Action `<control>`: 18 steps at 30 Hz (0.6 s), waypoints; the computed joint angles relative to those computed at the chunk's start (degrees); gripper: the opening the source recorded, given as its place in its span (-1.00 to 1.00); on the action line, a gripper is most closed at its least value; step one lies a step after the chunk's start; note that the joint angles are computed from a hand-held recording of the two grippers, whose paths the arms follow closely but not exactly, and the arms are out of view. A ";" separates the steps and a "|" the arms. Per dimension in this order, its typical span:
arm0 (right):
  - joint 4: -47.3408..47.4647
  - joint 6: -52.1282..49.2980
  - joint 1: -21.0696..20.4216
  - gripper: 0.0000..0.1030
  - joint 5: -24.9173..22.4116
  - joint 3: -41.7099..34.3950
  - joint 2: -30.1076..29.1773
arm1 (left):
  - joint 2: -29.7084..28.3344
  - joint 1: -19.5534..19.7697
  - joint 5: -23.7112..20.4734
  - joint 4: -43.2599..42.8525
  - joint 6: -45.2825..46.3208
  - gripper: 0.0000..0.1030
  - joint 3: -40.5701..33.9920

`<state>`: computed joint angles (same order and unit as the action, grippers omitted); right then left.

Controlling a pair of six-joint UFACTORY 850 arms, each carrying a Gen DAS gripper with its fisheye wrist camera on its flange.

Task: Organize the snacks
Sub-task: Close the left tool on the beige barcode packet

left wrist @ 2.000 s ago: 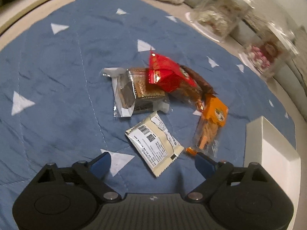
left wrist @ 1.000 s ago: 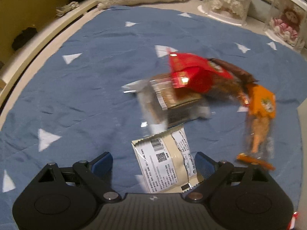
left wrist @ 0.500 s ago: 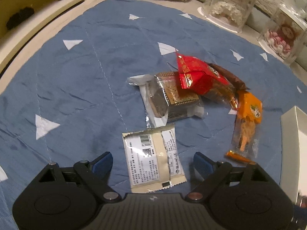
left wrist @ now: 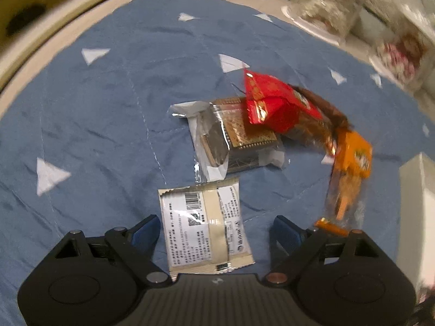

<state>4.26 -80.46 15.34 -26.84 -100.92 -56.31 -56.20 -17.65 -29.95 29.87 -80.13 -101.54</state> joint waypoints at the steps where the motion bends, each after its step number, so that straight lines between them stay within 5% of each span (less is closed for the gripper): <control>1: -2.39 0.70 0.28 0.05 0.13 -0.10 -0.28 | 0.15 0.14 0.44 -0.25 -0.59 0.75 0.26; 7: 0.07 2.15 0.11 0.03 -3.80 -5.51 -3.54 | -0.52 -0.11 -0.45 1.09 -0.58 0.75 -0.54; 9: 5.03 1.84 -0.75 -0.28 -5.63 -7.51 -4.37 | -0.40 -0.25 -0.49 2.12 0.28 0.57 -0.33; 18: 15.81 2.58 -1.82 -0.28 -3.86 -4.02 -2.34 | 1.03 -0.69 -0.79 6.03 3.19 0.11 1.93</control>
<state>20.08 -77.89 13.52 -30.70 -104.94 -58.65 -55.16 -18.34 -30.73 35.90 -76.94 -99.61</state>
